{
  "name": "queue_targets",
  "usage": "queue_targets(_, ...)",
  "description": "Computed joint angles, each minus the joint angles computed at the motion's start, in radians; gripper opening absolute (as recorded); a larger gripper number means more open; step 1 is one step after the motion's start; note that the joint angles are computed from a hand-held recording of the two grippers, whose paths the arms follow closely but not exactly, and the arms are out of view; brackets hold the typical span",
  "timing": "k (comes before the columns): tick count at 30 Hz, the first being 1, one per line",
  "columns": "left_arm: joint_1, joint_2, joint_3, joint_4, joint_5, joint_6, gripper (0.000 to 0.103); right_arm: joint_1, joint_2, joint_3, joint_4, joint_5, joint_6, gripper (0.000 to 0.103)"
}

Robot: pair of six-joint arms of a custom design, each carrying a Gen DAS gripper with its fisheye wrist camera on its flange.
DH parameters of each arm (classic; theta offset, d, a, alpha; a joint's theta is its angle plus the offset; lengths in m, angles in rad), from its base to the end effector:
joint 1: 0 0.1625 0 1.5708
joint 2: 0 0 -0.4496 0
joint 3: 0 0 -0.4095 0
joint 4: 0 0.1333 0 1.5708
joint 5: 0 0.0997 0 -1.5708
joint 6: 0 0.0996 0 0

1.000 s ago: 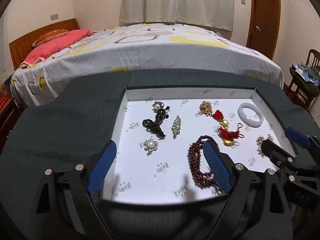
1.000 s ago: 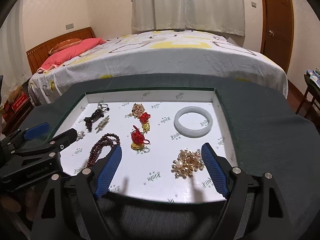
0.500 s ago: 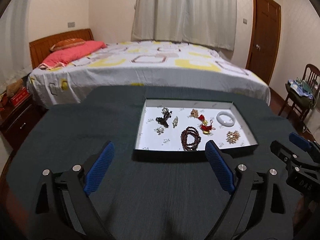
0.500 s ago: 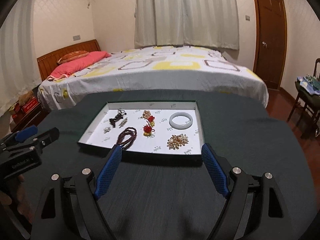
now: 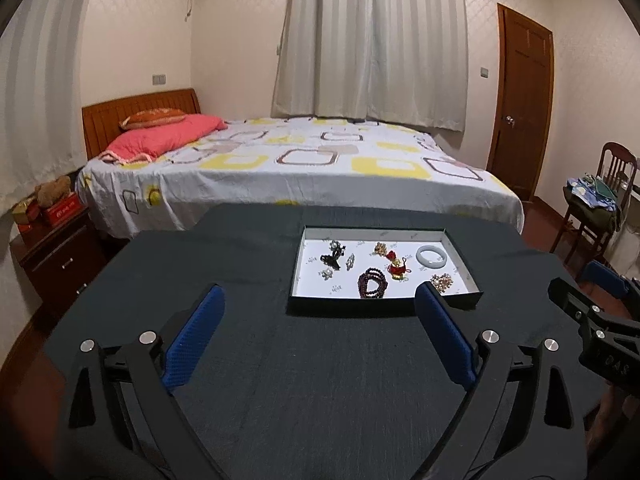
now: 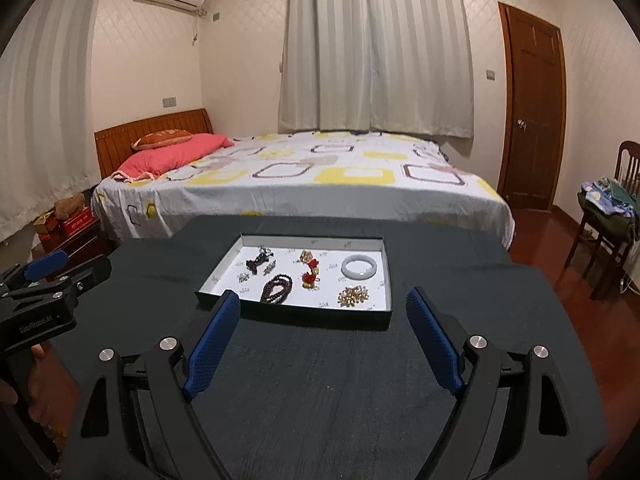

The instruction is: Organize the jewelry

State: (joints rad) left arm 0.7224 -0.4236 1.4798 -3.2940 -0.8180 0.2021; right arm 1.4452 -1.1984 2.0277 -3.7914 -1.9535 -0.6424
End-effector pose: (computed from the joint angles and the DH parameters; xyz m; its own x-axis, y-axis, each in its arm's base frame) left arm -0.4180 -0.6369 -0.0046 -0.6652 0.3667 -0.6504 0.7380 0.4551 -0.4982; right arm 0.0266 -0.5566 0.3609 -0.7134 0.2788 0.6429 -0.5059 0.4298 -0.7479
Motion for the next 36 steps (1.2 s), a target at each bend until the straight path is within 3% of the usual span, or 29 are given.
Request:
queue_targets(10,-0.023,-0.028,0.045,-0.076,0.004,0.023,0.095,0.017,-0.011,0.034,-0.066,-0.012,-0.019,0.082)
queue_targets(36,-0.027,-0.033,0.06,-0.08,0.006,0.013,0.095,0.029,-0.013,0.045,-0.093,-0.019,-0.031,0.082)
